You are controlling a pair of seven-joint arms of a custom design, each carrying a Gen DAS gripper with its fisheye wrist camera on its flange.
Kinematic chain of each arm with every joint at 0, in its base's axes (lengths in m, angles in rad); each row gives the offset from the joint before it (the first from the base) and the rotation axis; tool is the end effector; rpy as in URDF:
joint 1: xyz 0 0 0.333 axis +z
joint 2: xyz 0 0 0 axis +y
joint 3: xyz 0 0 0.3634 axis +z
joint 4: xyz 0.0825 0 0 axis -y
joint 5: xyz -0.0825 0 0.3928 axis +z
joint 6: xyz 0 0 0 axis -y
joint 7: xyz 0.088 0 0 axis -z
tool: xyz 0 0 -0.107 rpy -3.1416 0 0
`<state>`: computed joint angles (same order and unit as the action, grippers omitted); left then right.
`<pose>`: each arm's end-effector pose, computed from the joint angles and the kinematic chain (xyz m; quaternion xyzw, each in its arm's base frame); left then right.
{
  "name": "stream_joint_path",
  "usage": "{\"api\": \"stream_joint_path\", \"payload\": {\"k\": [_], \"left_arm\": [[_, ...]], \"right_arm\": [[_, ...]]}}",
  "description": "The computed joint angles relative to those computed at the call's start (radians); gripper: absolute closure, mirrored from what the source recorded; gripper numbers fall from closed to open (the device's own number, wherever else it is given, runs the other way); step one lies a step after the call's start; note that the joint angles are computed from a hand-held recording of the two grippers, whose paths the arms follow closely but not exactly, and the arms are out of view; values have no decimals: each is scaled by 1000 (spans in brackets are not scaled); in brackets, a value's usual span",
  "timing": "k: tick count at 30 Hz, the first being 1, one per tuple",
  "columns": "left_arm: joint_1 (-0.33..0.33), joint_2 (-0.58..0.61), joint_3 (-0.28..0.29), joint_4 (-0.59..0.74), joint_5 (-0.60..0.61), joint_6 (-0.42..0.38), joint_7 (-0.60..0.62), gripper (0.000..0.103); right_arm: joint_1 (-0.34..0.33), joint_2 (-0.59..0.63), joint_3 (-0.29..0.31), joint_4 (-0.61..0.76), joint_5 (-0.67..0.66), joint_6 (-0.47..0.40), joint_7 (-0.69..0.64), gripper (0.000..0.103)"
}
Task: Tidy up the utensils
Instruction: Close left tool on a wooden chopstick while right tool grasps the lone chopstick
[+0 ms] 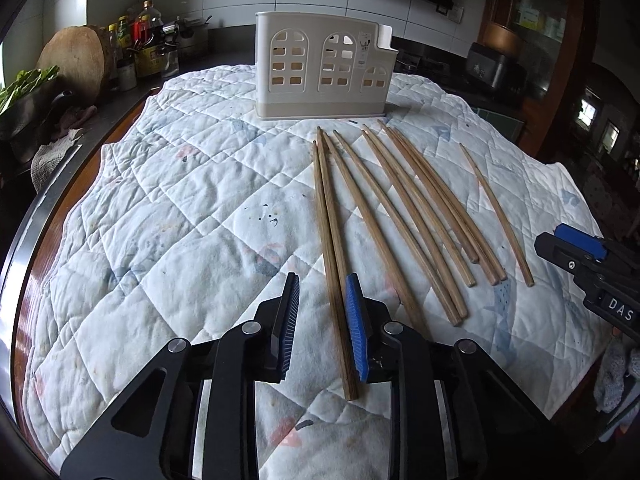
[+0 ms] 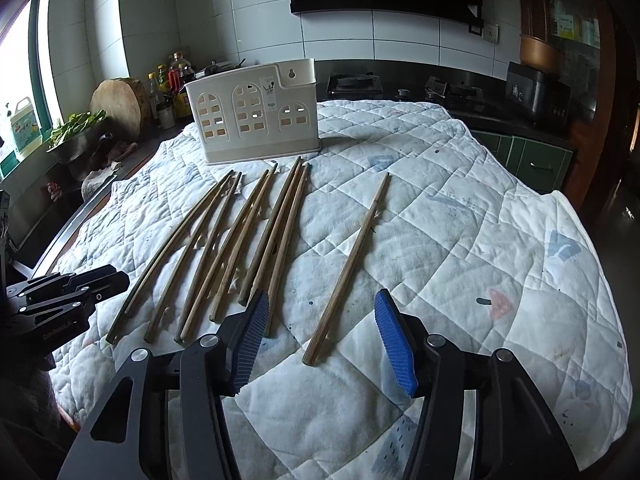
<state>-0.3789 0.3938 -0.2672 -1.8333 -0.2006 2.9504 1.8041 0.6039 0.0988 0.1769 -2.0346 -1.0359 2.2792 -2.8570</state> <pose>0.5911 -0.3972 0.4467 -0.4183 0.8309 -0.3493 0.1128 0.4447 0.4077 0.4642 -0.4973 0.7715 -0.3033 0.2558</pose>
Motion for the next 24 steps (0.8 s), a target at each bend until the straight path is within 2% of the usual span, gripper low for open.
{"api": "stream_joint_path", "payload": {"k": [6,16,24], "left_arm": [[-8,29,8,39,6,-42,-11,85],[-3,45,5,67,0,-69,-16,85],[-30,52,42,78,37,-67,-67,85]], "right_arm": [[-8,12,-9,1,13,31,-4,53],[-12,21,-16,4,20,54,-10,54],[-13,18,-19,-6,28,62,-5,59]]}}
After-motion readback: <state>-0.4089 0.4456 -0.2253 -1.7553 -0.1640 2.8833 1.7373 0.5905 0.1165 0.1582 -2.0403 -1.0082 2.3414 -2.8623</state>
